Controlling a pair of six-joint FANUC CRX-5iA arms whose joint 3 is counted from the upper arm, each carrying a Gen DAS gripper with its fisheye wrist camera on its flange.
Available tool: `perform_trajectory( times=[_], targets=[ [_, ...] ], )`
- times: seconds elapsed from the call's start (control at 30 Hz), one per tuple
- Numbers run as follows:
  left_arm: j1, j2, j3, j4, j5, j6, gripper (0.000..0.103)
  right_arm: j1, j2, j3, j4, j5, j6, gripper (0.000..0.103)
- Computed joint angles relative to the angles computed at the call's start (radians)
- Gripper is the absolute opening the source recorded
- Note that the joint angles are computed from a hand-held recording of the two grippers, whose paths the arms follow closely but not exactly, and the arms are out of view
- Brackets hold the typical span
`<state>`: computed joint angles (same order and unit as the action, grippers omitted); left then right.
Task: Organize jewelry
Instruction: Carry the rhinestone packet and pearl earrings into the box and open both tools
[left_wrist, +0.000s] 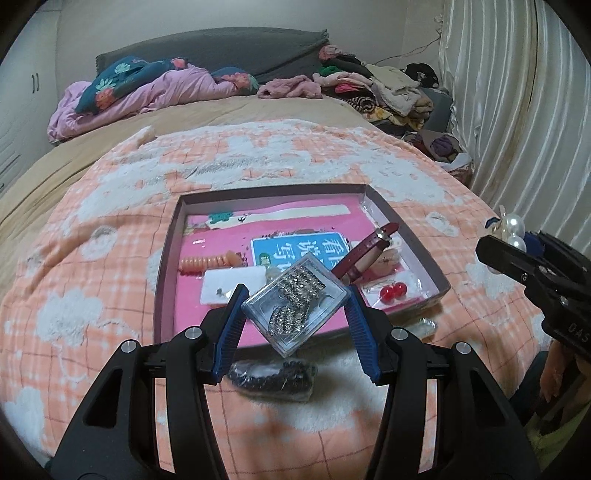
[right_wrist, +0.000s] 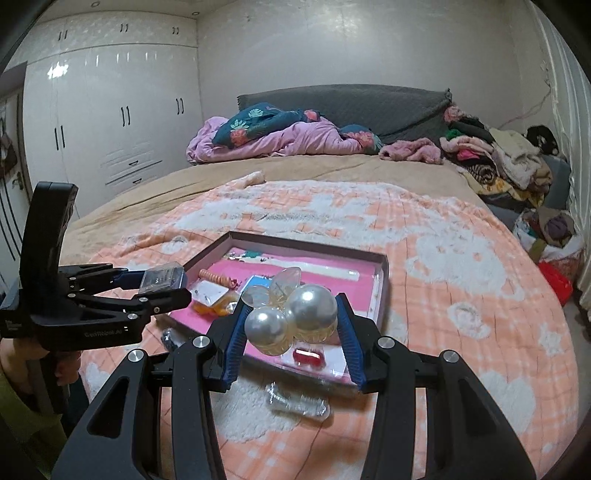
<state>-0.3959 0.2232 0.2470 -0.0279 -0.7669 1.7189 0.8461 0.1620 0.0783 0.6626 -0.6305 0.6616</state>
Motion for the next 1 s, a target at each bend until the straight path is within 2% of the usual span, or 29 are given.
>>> perform_trajectory(
  times=[0.27,0.5,0.73,0.87,1.0],
  targets=[
    [-0.001,0.028,0.052,-0.011,0.011,0.010,0.045,-0.020,0.064,0.114,-0.022,-0.033,0.059,0.044],
    [0.000,0.079,0.116,-0.011,-0.013,0.013,0.045,-0.064,0.110,0.216,-0.134,-0.058,0.123,0.044],
    [-0.002,0.138,0.166,0.007,-0.043,0.006,0.045,-0.101,0.100,0.174,-0.172,-0.028,0.065,0.044],
    [-0.003,0.160,0.172,0.026,-0.055,-0.004,0.045,-0.111,0.098,0.162,-0.237,-0.030,0.099,0.044],
    [-0.002,0.183,0.179,0.049,-0.082,-0.033,0.045,-0.110,0.121,0.185,-0.291,-0.081,0.155,0.044]
  ],
)
